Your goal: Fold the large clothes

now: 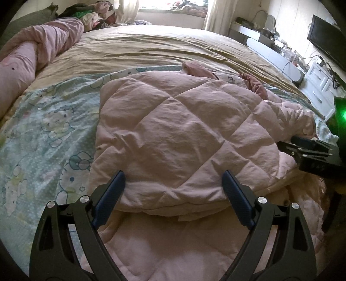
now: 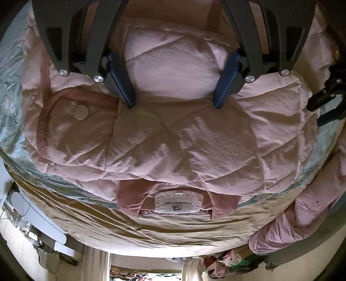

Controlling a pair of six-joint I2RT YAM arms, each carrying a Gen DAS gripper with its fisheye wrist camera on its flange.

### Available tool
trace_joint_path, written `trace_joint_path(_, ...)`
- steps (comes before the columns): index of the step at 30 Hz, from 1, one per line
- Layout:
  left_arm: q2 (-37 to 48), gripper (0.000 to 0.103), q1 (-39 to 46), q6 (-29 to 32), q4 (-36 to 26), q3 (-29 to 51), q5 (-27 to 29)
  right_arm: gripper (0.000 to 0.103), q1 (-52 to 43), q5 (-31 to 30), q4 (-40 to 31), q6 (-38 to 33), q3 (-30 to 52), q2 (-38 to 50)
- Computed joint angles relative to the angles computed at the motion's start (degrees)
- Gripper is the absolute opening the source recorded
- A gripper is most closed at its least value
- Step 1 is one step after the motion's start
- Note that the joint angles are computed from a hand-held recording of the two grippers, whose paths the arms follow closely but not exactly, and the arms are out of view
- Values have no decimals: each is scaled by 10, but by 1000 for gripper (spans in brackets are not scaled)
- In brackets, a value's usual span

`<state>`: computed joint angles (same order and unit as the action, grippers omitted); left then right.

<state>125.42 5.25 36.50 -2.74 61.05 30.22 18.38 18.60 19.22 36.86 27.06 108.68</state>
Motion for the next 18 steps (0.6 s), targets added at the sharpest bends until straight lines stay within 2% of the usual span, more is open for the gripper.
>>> trace_joint_path(6, -22, 84, 8, -3, -21, -3, 6, 74, -1, -8, 0, 13, -29, -54)
trace_joint_path(9, -47, 86, 17, -3, -29, -17, 16, 82, 5, 3, -12, 35, -67, -130)
trace_joint_path(12, -71, 92, 26, -3, -37, -30, 20, 86, 19, 24, -50, 51, -96, -215)
trace_joint_path(14, -88, 94, 36, -1, -46, -38, 33, 86, 32, 41, -92, 58, -109, -277)
trace_joint_path(16, -106, 94, 45, 3, -50, -51, 41, 92, 46, 57, -133, 68, -119, -332)
trace_joint_path(18, -128, 94, 52, 7, -49, -66, 42, 93, 66, 78, -181, 88, -130, -398)
